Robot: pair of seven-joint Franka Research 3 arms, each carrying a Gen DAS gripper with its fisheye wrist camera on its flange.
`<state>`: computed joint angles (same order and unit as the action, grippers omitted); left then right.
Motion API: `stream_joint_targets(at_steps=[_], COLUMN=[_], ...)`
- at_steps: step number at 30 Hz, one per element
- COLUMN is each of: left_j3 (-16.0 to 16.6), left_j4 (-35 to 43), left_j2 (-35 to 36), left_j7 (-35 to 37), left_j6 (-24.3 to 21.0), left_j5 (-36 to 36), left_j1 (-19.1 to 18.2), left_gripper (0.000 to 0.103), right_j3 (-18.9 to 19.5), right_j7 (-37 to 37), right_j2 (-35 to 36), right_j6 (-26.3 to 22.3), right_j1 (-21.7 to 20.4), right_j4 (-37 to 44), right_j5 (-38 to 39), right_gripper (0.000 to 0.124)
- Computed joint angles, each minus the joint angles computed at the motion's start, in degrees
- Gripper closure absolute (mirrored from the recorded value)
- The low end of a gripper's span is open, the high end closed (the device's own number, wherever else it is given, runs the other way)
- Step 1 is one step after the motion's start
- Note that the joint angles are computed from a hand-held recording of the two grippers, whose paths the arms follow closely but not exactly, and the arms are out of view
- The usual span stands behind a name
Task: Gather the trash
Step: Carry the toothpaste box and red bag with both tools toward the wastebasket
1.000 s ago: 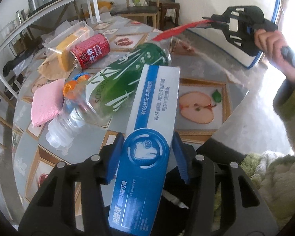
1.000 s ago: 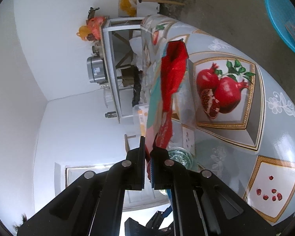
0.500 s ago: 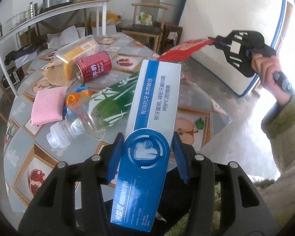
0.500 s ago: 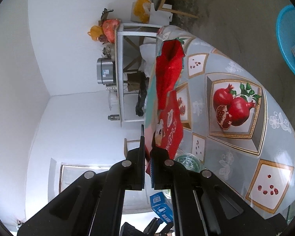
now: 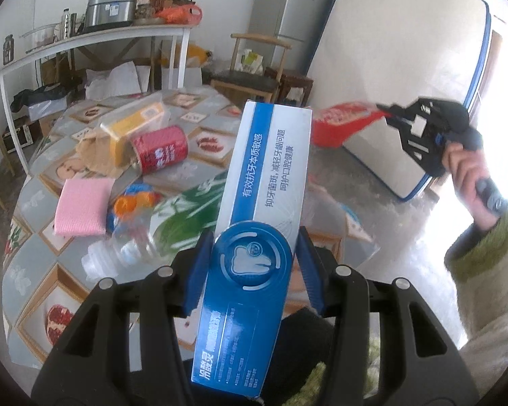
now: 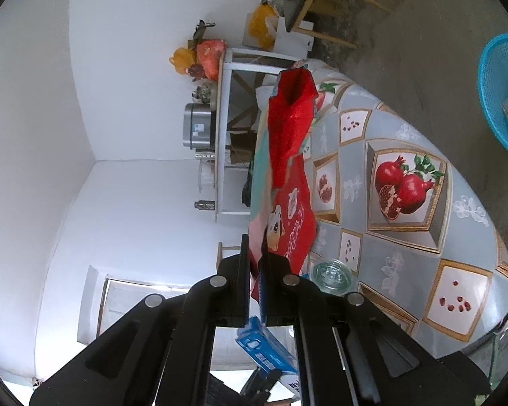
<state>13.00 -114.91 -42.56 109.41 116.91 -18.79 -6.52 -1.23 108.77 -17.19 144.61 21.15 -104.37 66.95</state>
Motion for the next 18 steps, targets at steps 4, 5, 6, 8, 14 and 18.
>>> stream_joint_targets(at_steps=[4,5,6,8,14,18], left_j3=[-0.25,-0.28,-0.34,-0.69,-2.11,-4.31], left_j4=[3.15,4.2,5.53,8.56,22.12,33.22], left_j2=[2.59,3.46,4.6,7.23,19.42,29.38], left_j7=[-0.56,-0.56,-0.42,0.04,0.87,0.52], left_j6=[0.36,0.19,0.09,-0.38,-8.02,-14.93], left_j5=[-1.88,-2.43,-3.08,-4.36,-9.37,-12.43], left_j1=[-1.39,-1.81,-2.34,-3.35,-4.85,-4.81], left_gripper=[0.056,0.056,0.056,0.056,0.056,0.056], right_j3=[-1.06,-1.3,-1.52,-2.11,-3.47,-4.74], right_j7=[-1.67,-1.98,-2.05,-2.22,1.22,4.64], right_j2=[-3.53,-4.38,-5.41,-7.57,-14.96,-18.78], right_j6=[1.28,1.76,2.41,3.55,6.04,6.27], right_j1=[-0.26,-0.26,-0.37,-0.66,-3.46,-5.49], right_j4=[-3.67,-4.62,-5.71,-8.13,-16.01,-20.83], right_j5=[1.38,1.69,1.87,1.78,-3.26,-7.13], right_gripper=[0.12,0.12,0.12,0.12,0.12,0.12])
